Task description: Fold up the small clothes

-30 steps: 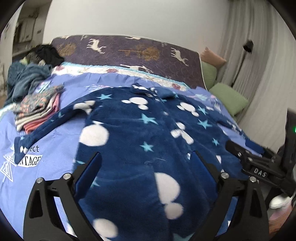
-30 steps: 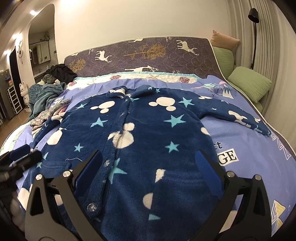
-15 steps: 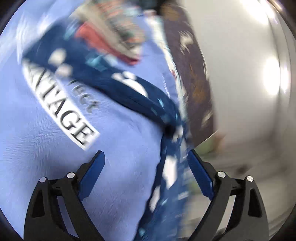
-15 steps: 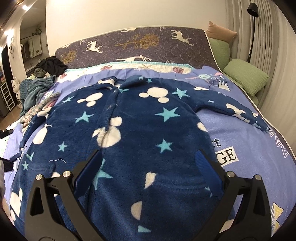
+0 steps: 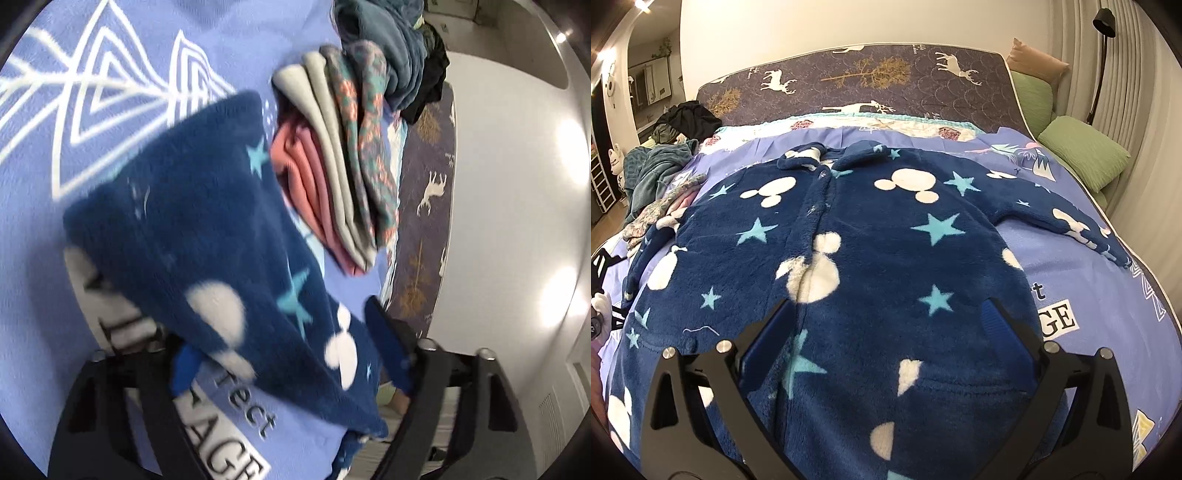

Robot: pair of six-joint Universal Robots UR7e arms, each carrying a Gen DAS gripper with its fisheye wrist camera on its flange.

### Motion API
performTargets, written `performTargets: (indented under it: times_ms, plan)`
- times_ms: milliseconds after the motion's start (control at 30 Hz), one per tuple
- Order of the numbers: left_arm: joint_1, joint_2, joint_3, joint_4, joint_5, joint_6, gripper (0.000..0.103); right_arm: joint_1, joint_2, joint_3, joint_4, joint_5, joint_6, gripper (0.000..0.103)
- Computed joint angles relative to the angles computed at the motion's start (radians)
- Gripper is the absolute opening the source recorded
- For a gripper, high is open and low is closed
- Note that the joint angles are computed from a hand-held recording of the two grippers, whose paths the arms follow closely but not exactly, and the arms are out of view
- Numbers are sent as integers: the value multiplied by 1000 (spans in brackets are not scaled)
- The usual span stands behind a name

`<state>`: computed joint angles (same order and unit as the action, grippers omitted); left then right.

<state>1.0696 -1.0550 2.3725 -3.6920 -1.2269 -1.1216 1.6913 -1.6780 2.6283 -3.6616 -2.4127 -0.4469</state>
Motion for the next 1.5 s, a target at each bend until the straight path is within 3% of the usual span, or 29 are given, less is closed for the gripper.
performTargets:
  times_ms: [33, 100, 133, 333, 467, 733, 833, 933, 967, 1000, 1033, 1167, 1367, 1500]
  plan:
    - [9, 2, -6, -9, -10, 18, 49, -4, -1, -6, 9, -1, 2, 101]
    - [30, 4, -19, -34, -54, 56, 24, -8, -2, -16, 20, -3, 4, 101]
    - [25, -4, -23, -25, -48, 67, 20, -8, -2, -19, 22, -2, 2, 101]
    - [-118, -70, -120, 110, 43, 275, 19, -13, -13, -26, 6, 23, -32, 101]
    - [-231, -68, -238, 277, 48, 436, 19, -31, -56, -14, 25, 55, -23, 101]
    - [-425, 113, -492, 538, -26, 724, 19, -123, -179, 16, 92, 125, 4, 101]
    - [-492, 213, -566, 636, -1, 841, 19, -157, -225, 20, 118, 146, 9, 101]
    - [-539, 328, -625, 745, 28, 925, 22, -176, -256, 22, 124, 150, 0, 101]
    - [-554, 360, -634, 787, 53, 938, 29, -180, -267, 23, 131, 150, -6, 101]
    - [-578, 408, -657, 852, 110, 954, 43, -186, -280, 22, 137, 147, -16, 101]
    - [-589, 444, -672, 887, 152, 984, 50, -192, -290, 21, 139, 146, -26, 101]
    - [-656, 530, -643, 919, 330, 1189, 55, -219, -326, 6, 174, 148, -58, 101]
    - [-723, 463, -455, 746, 474, 1285, 72, -234, -330, -53, 295, 205, -82, 101]
    - [-752, 385, -341, 724, 596, 1225, 75, -211, -276, -111, 369, 253, -106, 101]
